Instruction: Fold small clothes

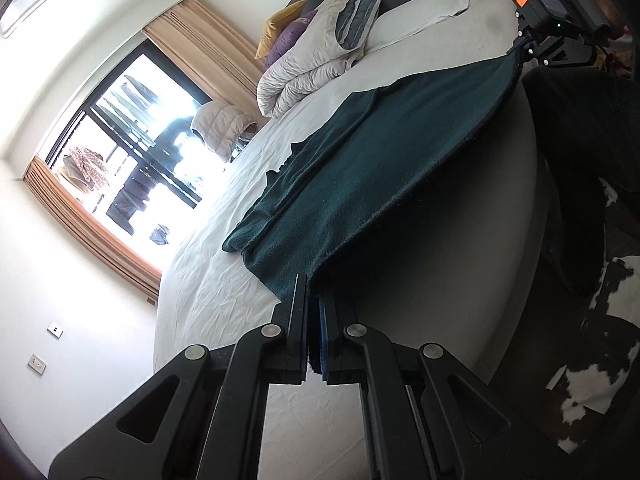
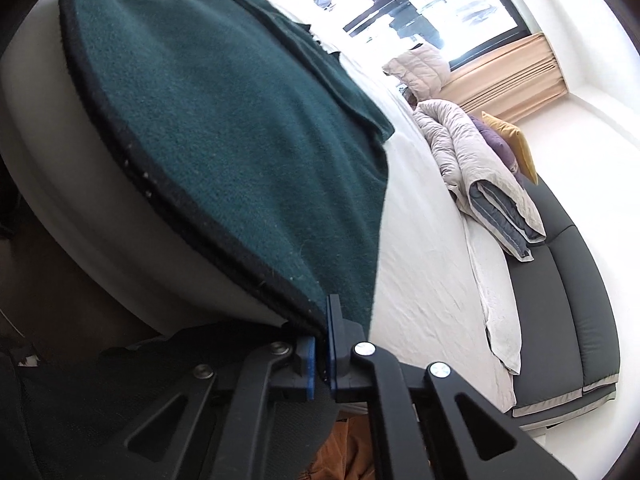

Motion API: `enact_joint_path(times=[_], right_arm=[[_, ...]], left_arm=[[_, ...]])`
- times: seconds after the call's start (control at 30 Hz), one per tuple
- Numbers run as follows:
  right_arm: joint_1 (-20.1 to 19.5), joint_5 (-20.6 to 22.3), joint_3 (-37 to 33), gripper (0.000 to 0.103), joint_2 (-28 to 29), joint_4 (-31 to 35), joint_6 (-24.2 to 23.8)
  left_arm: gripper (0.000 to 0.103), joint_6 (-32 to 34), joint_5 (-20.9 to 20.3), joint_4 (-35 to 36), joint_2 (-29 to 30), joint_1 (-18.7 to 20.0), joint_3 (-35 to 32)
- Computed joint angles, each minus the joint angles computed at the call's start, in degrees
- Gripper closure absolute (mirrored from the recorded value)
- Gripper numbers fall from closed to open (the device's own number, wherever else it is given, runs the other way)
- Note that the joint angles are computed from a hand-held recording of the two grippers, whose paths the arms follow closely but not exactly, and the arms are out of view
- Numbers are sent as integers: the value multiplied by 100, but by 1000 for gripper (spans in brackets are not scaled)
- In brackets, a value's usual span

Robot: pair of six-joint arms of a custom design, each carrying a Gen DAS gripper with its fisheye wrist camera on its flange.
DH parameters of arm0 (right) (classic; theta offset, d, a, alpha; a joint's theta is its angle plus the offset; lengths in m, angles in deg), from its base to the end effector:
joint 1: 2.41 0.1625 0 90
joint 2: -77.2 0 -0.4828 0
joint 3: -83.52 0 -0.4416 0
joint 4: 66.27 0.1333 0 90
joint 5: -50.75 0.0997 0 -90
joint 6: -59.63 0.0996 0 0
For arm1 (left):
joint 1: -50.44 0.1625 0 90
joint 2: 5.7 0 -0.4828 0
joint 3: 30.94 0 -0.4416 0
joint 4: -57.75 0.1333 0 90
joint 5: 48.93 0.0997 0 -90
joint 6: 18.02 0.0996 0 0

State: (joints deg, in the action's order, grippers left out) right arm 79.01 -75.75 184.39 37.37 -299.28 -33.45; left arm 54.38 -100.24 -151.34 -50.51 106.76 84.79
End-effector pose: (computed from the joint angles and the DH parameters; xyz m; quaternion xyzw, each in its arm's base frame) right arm -0.0279 -0.6813 0.1729 0.3300 -0.6688 0.2101 0.6322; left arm -0.1763 -0.6171 0.1079 0.6070 0.6259 -0.2630 0.4130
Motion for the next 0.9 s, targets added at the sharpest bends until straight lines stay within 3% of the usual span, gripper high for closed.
enact_joint_path(times=[0.27, 0.5, 0.7, 0.9], right_arm=[[73, 280, -160, 100, -63, -101, -136], [171, 521, -681, 100, 1, 125, -435], [243, 791, -1499, 100, 205, 701, -882], [313, 756, -2964, 100, 729, 1711, -1282]], left_arm=[[100, -142, 22, -121, -26, -12, 44], [100, -172, 4, -209, 77, -6, -365], [100, -113, -37, -84, 342, 81, -1138], [100, -81, -20, 619, 821, 279, -2433]])
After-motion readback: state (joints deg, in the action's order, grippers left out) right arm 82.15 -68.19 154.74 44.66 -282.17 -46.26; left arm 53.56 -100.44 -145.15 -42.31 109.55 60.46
